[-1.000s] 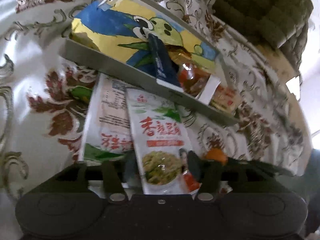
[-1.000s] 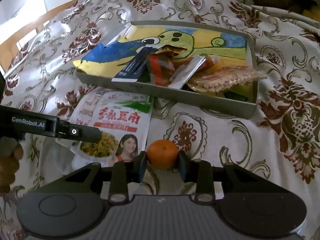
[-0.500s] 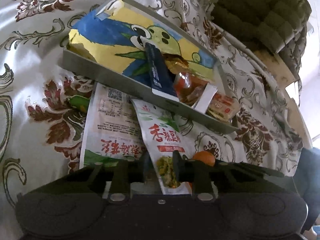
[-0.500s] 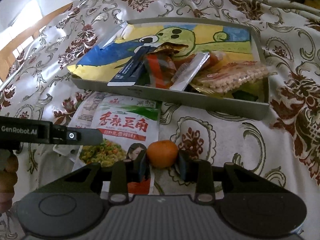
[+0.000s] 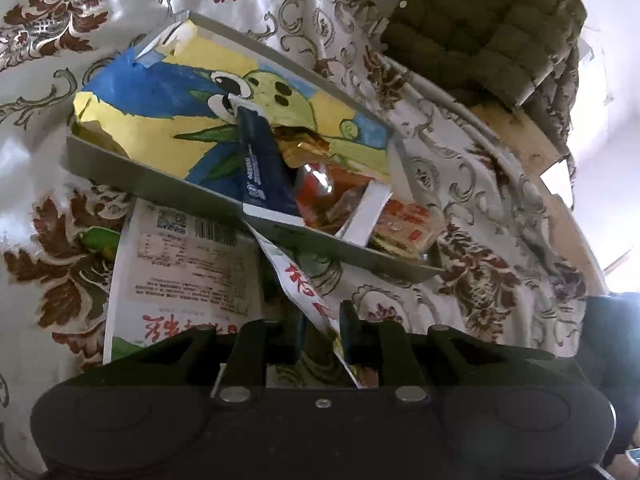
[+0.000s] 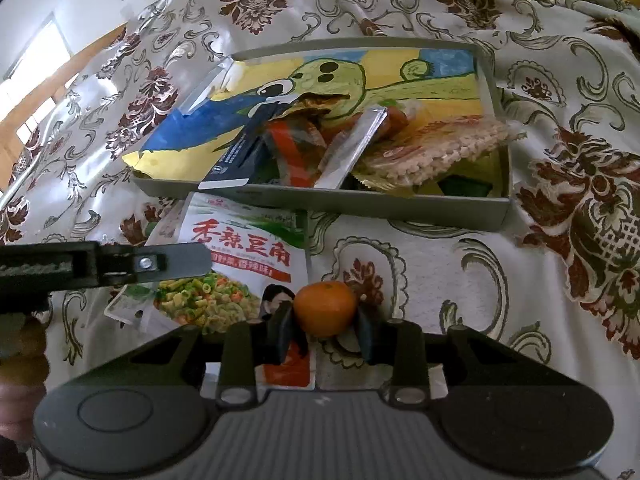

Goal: Organize snacks
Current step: 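Lift the snack pouch with the left tool while the right tool lifts the orange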

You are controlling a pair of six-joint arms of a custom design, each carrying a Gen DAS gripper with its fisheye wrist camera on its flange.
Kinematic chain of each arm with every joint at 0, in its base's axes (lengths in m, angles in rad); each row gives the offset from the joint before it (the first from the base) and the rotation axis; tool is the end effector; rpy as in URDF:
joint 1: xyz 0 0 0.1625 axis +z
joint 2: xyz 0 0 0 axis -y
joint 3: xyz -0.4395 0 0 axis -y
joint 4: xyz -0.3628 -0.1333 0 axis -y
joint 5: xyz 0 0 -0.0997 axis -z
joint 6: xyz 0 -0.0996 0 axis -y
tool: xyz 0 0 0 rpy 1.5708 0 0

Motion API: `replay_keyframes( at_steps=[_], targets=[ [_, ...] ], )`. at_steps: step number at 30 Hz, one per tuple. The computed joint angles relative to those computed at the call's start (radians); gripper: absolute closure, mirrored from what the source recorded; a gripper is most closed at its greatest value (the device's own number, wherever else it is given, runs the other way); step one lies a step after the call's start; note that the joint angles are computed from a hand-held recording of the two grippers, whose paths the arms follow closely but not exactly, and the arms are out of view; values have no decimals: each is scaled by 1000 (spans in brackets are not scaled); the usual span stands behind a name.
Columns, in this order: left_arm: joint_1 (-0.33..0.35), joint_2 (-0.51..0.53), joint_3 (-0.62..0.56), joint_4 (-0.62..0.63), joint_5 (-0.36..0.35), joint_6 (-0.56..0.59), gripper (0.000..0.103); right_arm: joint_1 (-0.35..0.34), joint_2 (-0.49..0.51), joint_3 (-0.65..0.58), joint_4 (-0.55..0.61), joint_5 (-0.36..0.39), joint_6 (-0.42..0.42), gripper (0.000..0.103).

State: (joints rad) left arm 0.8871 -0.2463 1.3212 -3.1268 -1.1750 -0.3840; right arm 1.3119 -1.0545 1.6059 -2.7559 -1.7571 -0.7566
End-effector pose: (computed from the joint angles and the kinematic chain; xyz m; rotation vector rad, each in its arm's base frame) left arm -0.3279 -0.6742 -0.0848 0.2927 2.8966 -0.9108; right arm -0.0590 -0.6716 0.3348 0.5644 -2.5449 0.6282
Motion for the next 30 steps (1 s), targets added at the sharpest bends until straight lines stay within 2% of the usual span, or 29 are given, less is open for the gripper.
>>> replay_keyframes(
  at_steps=[4,8,12,16,23,27,30],
  targets=[
    [14,13,-28,43,6,-35,79,1,6,-7,5,-4,6,66],
    [35,19,-37,43,-28,-90,78,2,10,-3,-7,-6,0,66],
    [32,14,-22,34,-27,-109,81,0,7,1,-13,6,3,66],
    [21,-7,12,25,-38,-129,90,-1,-8,17,-17,15,-2,67],
    [-44,-69,119,22,55,-153,93,-12,-63,66,-45,63,0,67],
    [-82,-99,173,17,112,-178,95,-37,-106,98,-37,144,29,67],
    [-107,-120,230,-35,119,-219,95,-60,-146,133,-33,214,42,67]
  ],
)
